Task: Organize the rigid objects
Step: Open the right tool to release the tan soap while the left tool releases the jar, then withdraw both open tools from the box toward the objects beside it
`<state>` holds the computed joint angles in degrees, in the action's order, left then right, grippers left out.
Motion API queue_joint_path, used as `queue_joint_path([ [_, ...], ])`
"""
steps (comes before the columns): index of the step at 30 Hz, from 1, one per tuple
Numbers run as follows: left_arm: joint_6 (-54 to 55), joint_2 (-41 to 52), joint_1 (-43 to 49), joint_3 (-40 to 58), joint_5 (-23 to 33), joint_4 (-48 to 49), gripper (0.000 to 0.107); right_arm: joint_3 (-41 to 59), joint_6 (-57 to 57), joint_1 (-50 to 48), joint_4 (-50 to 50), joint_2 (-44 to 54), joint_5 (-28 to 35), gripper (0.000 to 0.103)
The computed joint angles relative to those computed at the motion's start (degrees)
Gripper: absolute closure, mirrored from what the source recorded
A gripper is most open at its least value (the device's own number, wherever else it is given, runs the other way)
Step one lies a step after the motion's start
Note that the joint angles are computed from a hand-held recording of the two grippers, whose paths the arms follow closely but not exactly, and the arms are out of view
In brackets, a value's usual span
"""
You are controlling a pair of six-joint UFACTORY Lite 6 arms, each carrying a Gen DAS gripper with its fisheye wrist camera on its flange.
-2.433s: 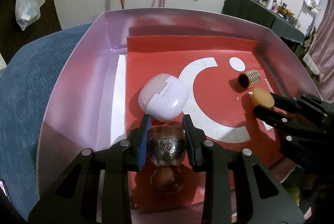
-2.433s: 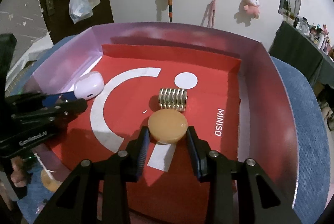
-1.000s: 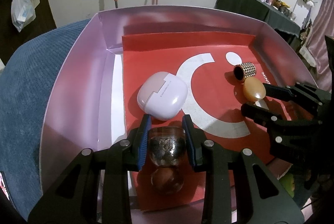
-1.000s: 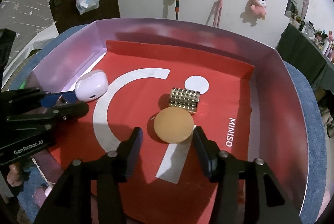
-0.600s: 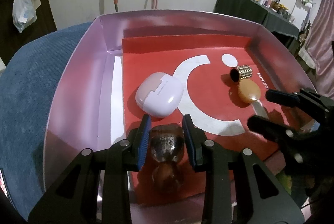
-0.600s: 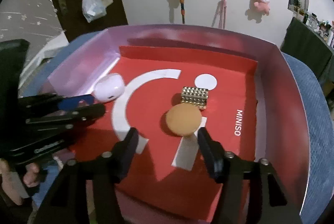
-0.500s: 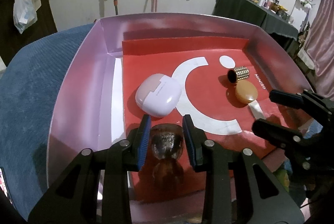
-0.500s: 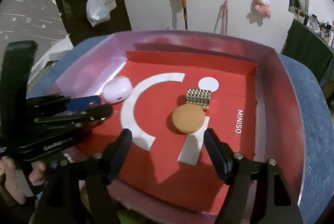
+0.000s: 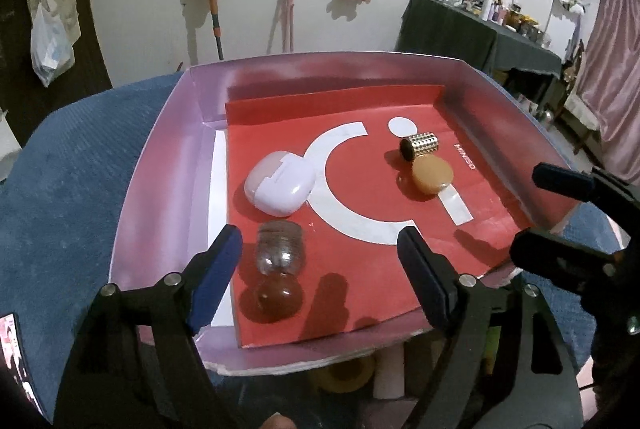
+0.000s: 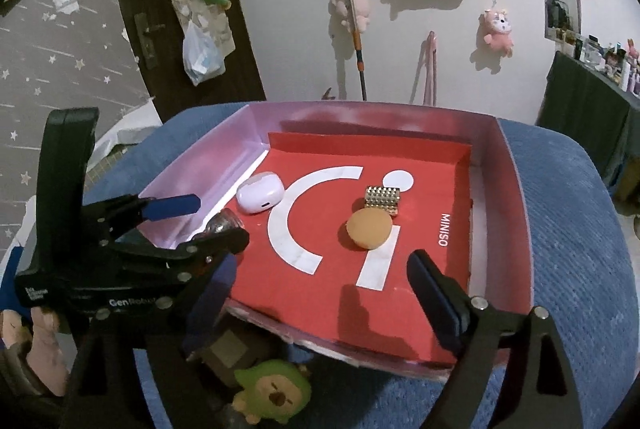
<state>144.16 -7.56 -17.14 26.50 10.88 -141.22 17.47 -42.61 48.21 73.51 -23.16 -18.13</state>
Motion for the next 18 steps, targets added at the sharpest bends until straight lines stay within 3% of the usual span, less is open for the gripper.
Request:
queue_joint_path([
  [5, 2.0, -3.31, -1.32, -2.26, -0.51, -2.99, 0.025, -2.42, -7.92, 3.14, 9.68, -5.71, -2.19, 0.006],
  [8, 0.83, -5.7, -1.73, -4.07, -0.28, -2.54, 0.009, -3.63, -10.5, 5.54, 13.48, -8.19, -4.29, 0.0],
  [11, -3.19, -8.13, -1.53, -5.84, -0.09, 1.2, 0.009, -4.59, -11.17, 7.78, 15.55, -10.0, -5.82, 0.0],
  [18, -1.54, -14.63, -2.53, -10.49, -1.49, -1.71, 0.009, -6.25, -12.38, 12.59, 20.13, -13.18, -9.48, 0.0],
])
